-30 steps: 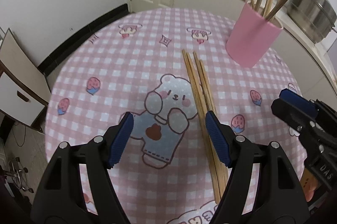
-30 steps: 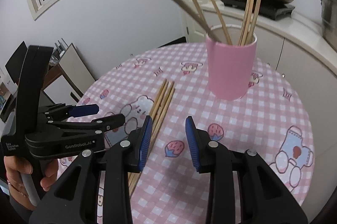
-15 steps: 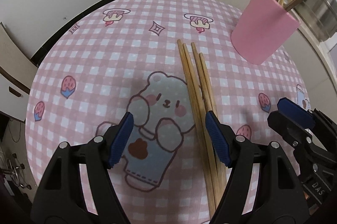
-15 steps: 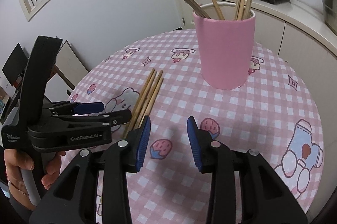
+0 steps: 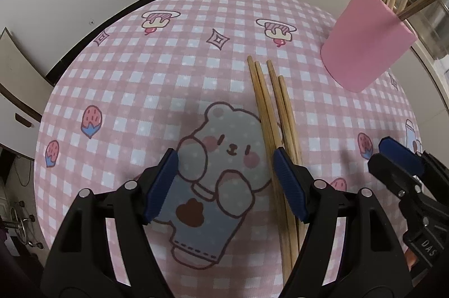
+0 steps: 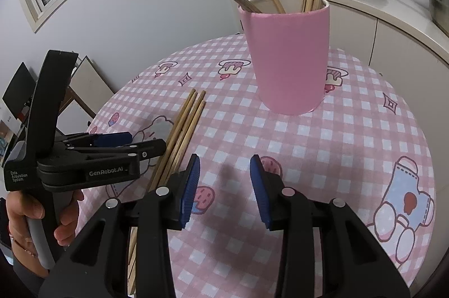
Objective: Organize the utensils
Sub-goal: 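Move both open grippers back over the chopstick pile, then close the left gripper on a chopstick while the right gripper grasps another chopstick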
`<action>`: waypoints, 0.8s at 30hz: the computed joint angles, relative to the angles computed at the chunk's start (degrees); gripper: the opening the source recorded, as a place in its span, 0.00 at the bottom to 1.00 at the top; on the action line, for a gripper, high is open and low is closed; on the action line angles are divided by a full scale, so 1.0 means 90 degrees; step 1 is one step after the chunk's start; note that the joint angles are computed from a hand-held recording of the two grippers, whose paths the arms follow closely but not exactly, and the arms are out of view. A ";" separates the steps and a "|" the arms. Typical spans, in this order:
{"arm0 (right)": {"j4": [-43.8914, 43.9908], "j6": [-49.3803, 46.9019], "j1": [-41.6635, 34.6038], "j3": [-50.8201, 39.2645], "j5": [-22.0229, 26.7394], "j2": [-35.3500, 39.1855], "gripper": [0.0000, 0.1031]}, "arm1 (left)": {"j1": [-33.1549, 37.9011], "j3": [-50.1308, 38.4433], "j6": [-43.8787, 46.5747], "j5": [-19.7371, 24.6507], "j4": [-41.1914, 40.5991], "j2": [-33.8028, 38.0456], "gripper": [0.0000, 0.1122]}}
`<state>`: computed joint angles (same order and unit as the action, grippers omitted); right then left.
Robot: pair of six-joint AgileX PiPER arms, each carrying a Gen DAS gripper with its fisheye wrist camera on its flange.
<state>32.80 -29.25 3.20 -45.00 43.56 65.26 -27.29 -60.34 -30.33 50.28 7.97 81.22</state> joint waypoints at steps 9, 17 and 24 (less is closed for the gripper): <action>-0.0047 0.0044 0.0061 -0.0073 -0.0019 0.0153 0.34 | -0.0038 -0.0386 0.0076 0.0138 0.0184 0.0475 0.63; -0.0176 0.0170 0.0308 -0.0249 -0.0083 0.0445 0.34 | -0.0172 -0.0538 -0.0081 0.0195 0.0616 0.0673 0.58; -0.0464 0.0630 0.1016 -0.0506 -0.0339 0.0995 0.34 | 0.0231 -0.0386 0.0408 0.0160 0.0502 0.0476 0.44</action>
<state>28.63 -23.59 12.35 -49.56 40.51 74.22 -25.21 -63.82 -26.65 51.72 12.49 85.50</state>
